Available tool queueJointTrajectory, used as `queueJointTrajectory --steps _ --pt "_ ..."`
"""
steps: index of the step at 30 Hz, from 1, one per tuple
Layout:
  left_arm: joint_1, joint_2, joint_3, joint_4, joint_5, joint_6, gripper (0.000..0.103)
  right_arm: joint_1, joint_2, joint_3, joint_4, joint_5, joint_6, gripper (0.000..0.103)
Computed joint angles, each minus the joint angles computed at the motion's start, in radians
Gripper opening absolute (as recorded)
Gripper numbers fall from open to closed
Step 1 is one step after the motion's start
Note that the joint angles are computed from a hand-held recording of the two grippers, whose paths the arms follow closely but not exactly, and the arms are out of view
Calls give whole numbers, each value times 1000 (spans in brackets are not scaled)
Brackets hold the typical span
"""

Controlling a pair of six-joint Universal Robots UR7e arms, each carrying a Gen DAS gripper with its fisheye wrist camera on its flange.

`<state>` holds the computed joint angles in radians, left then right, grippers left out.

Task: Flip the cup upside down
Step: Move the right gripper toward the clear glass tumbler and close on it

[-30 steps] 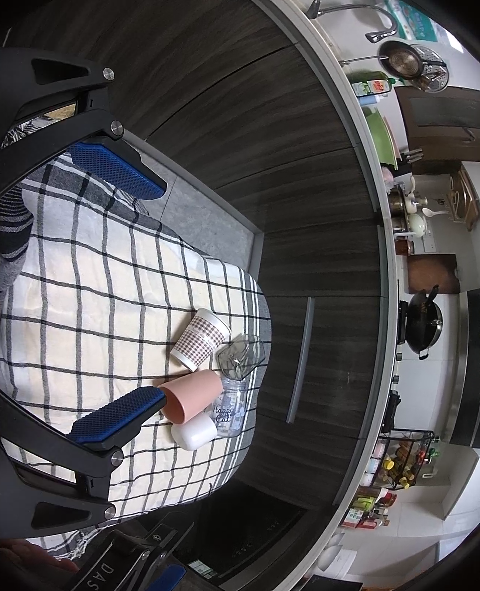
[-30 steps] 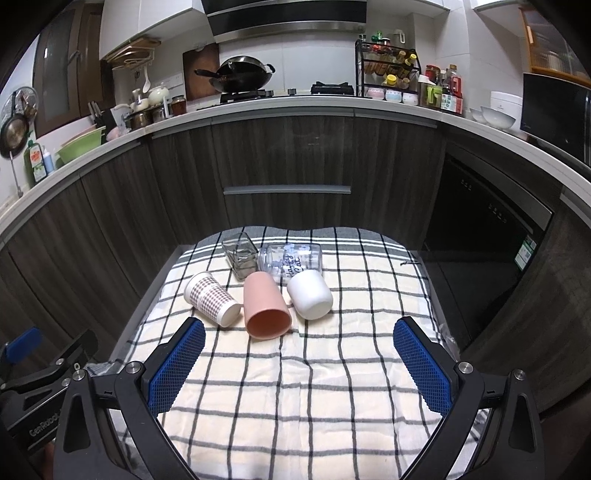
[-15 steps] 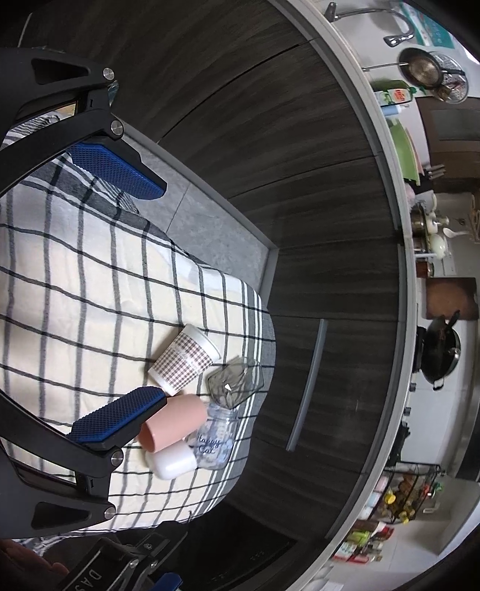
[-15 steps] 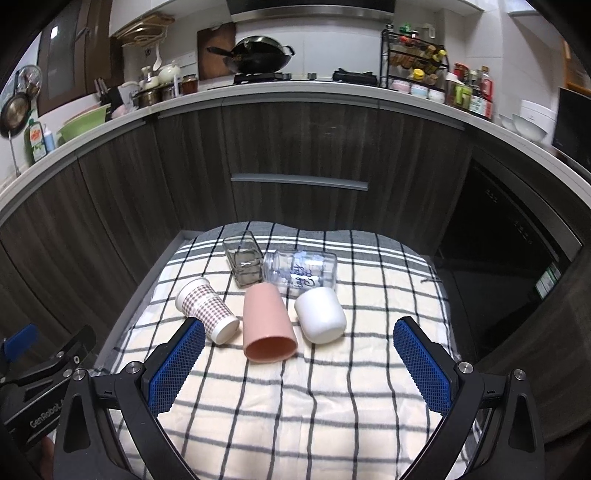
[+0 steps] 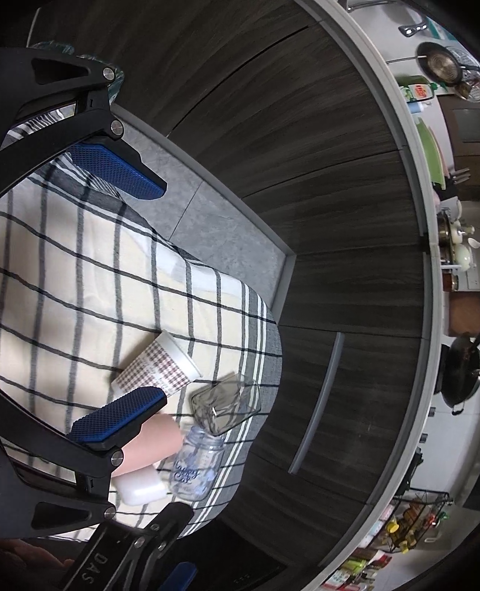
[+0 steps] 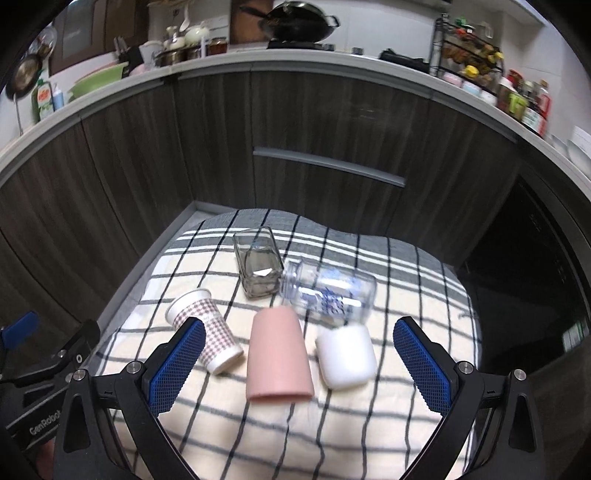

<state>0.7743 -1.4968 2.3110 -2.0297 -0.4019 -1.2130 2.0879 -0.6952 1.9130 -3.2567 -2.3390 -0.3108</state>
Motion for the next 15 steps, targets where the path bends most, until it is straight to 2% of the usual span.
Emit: queueJointTrajectory --steps 6,15 --pt "71 62 -38 -116 4 87 103 -29 84 -153 139 17 -60 102" --pt "185 157 -118 -258 21 210 103 -67 223 -395 372 20 -79 100"
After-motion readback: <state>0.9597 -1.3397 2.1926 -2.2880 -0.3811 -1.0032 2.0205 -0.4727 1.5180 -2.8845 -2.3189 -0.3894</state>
